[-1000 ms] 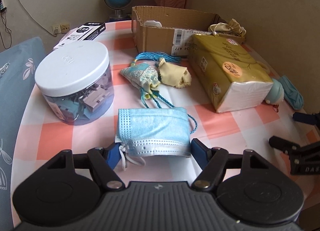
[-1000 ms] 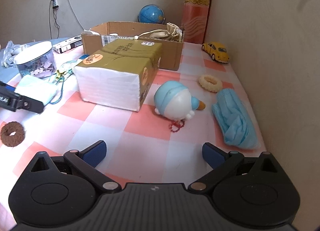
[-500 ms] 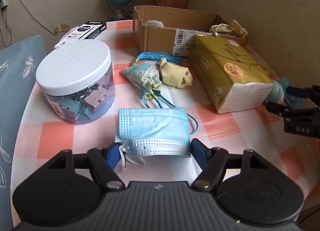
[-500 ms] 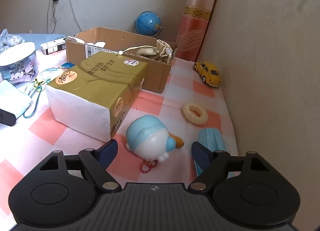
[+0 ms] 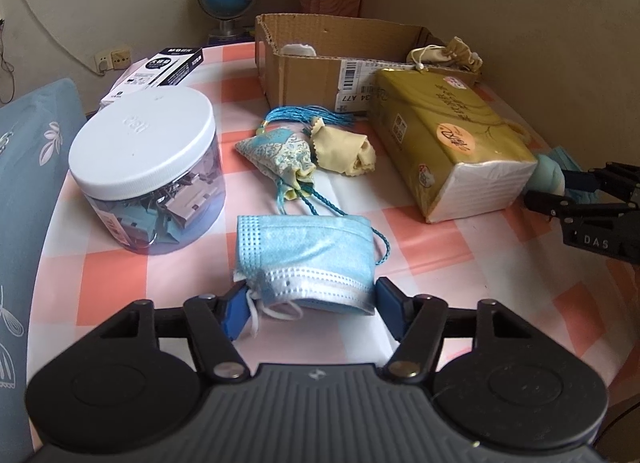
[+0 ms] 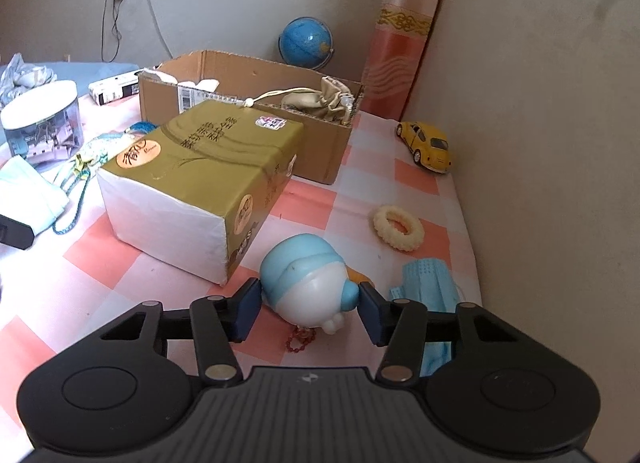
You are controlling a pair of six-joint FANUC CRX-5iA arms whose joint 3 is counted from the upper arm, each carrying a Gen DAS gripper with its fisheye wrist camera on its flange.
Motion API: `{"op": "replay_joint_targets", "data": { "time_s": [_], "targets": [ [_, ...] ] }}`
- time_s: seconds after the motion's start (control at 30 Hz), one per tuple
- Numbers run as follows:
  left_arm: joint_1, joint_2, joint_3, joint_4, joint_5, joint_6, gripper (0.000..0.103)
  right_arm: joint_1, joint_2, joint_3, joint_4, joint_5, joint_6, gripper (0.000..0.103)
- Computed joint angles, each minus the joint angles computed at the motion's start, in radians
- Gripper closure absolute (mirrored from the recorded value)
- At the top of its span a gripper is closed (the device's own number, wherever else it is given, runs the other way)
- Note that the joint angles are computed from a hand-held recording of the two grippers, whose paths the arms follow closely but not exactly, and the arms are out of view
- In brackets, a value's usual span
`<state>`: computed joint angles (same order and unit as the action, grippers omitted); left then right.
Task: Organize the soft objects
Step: 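Grasp the blue-and-white plush toy with the right gripper while the left gripper holds the mask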
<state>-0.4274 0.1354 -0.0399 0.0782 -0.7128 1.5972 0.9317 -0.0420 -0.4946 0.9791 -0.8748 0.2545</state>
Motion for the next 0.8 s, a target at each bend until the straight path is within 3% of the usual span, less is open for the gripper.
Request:
{"op": "replay_joint_targets", "data": {
  "time_s": [0.1, 0.2, 0.23, 0.27, 0.33, 0.53, 0.8],
  "targets": [
    [0.005, -0.003, -0.003, 0.011, -0.005, -0.031, 0.052, 0.013, -0.016, -0.004, -0.007, -0.015, -0.013, 0.046],
    [0.003, -0.005, 0.003, -0.013, -0.013, -0.013, 0.052, 0.031, -0.032, -0.011, -0.009, -0.032, -0.019, 0.046],
    [0.001, -0.008, 0.006, -0.028, -0.013, 0.002, 0.044, 0.037, -0.036, -0.014, -0.008, -0.038, -0.022, 0.046],
    [-0.003, -0.01, 0.012, -0.049, -0.015, 0.026, 0.028, 0.042, -0.041, -0.016, -0.01, -0.041, -0.022, 0.046],
    [-0.013, -0.023, 0.011, -0.093, 0.0, 0.076, 0.013, 0.048, -0.047, -0.02, -0.013, -0.046, -0.028, 0.046],
    [-0.051, -0.033, 0.037, -0.234, 0.007, 0.15, 0.011, 0.052, -0.058, -0.027, -0.011, -0.04, -0.037, 0.046],
    [-0.056, 0.061, 0.11, -0.203, -0.02, 0.14, 0.011, 0.051, -0.057, -0.027, -0.025, -0.029, -0.041, 0.046]
  ]
}}
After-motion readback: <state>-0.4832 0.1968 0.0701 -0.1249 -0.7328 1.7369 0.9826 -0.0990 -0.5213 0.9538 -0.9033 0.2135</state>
